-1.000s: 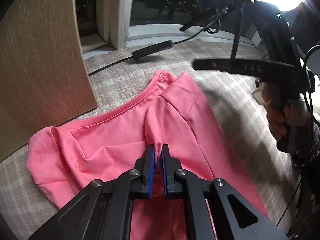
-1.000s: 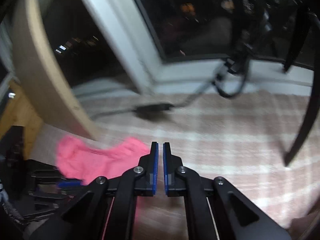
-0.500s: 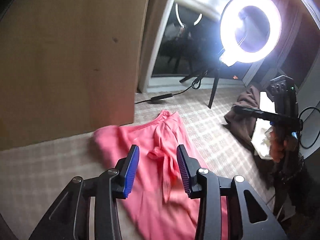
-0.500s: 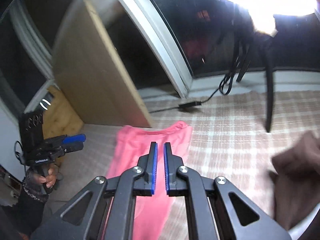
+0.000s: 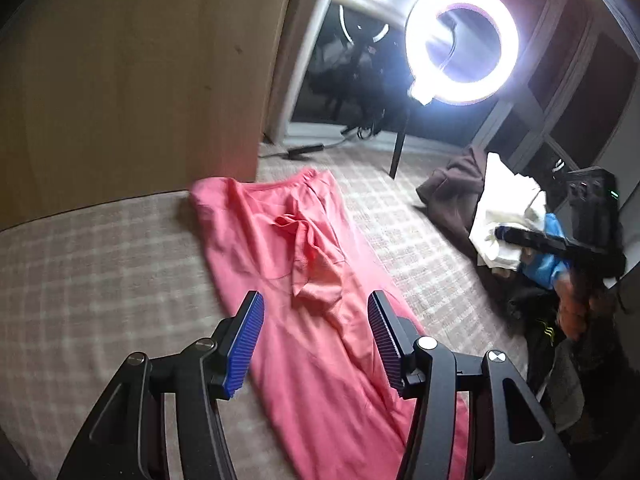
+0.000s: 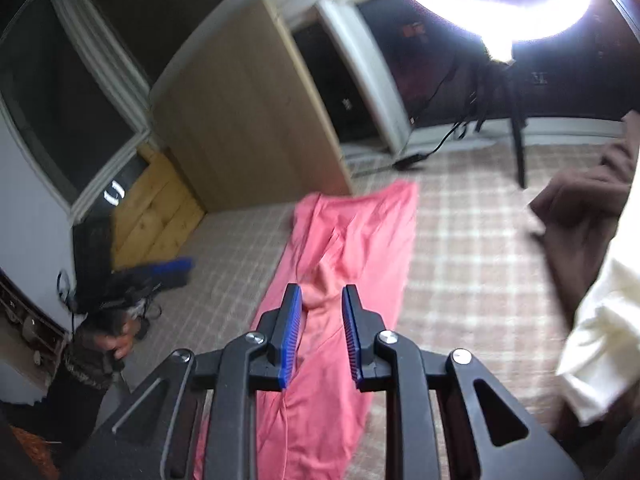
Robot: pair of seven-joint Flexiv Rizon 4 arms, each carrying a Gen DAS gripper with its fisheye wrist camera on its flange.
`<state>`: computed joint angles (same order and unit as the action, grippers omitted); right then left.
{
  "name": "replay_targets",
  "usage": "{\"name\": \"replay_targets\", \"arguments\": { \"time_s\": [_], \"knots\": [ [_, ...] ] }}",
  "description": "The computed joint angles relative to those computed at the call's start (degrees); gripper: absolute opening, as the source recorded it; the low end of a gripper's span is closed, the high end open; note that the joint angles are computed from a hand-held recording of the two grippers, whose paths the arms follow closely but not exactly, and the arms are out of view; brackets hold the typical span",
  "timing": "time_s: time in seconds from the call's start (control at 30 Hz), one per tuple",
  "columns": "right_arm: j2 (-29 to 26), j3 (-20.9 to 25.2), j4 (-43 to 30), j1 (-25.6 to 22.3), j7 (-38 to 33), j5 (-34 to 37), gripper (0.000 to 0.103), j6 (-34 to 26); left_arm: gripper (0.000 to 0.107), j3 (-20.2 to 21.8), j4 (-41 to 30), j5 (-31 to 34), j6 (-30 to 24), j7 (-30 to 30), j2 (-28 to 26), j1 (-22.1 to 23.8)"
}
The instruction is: Fold clothes
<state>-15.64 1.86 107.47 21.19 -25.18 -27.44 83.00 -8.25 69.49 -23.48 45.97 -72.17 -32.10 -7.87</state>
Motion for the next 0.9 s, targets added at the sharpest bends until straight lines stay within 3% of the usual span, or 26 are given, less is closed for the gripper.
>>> {"name": "replay_targets", "arguments": {
  "time_s": [0.07,0.13,0.2,0.27,0.47,0.63,0.73,0.77,0.83,0.9],
  "knots": [
    [-1.7,1.1,-2.3,-0.3,-2.4,0.5,0.021,-3.0,0.051,1.1,-5.9,3.0,-2.2,-1.5,-4.0,-1.6],
    [-4.2,4.1,-5.5,-2.4,-7.1,4.7,0.021,-4.3,0.049,1.9,-14.3,5.6,-7.6,-2.8,-9.2,-2.7],
    [-7.4,7.9,-9.9,-4.9,-13.9,9.7,0.021,-6.4,0.049,1.6,-17.4,5.7,-9.3,-3.5,-11.3,-2.6],
    [-11.6,10.4,-16.1,-6.3,-20.3,13.3,0.021,-10.6,0.049,1.0,-18.0,5.1,-9.2,-3.3,-12.1,-2.2],
    [-24.5,14.7,-34.1,-6.2,-35.7,19.4,0.028,-23.9,0.050,1.2,-10.4,3.9,-5.2,-2.7,-8.3,0.4],
    [-28.5,10.5,-39.2,-1.5,-41.1,18.4,0.028,-28.4,0.050,1.0,-8.8,2.5,-5.5,-2.7,-8.1,2.0],
    [-28.8,8.4,-38.9,-0.2,-41.8,19.3,0.027,-29.0,0.050,0.5,-9.7,1.9,-6.3,-2.2,-9.2,2.4],
    [-28.6,8.2,-38.5,-0.3,-41.6,20.1,0.018,-28.5,0.050,0.3,-10.2,1.7,-6.7,-2.0,-9.7,2.5],
    [-27.2,7.7,-35.5,-0.7,-39.5,22.4,0.005,-24.0,0.050,-0.2,-12.4,1.2,-8.2,-1.6,-11.4,2.3],
    [-24.3,7.0,-30.2,-1.0,-36.8,24.2,0.005,-16.3,0.050,-0.1,-16.1,1.9,-10.6,-1.3,-13.7,1.6]
  ]
}}
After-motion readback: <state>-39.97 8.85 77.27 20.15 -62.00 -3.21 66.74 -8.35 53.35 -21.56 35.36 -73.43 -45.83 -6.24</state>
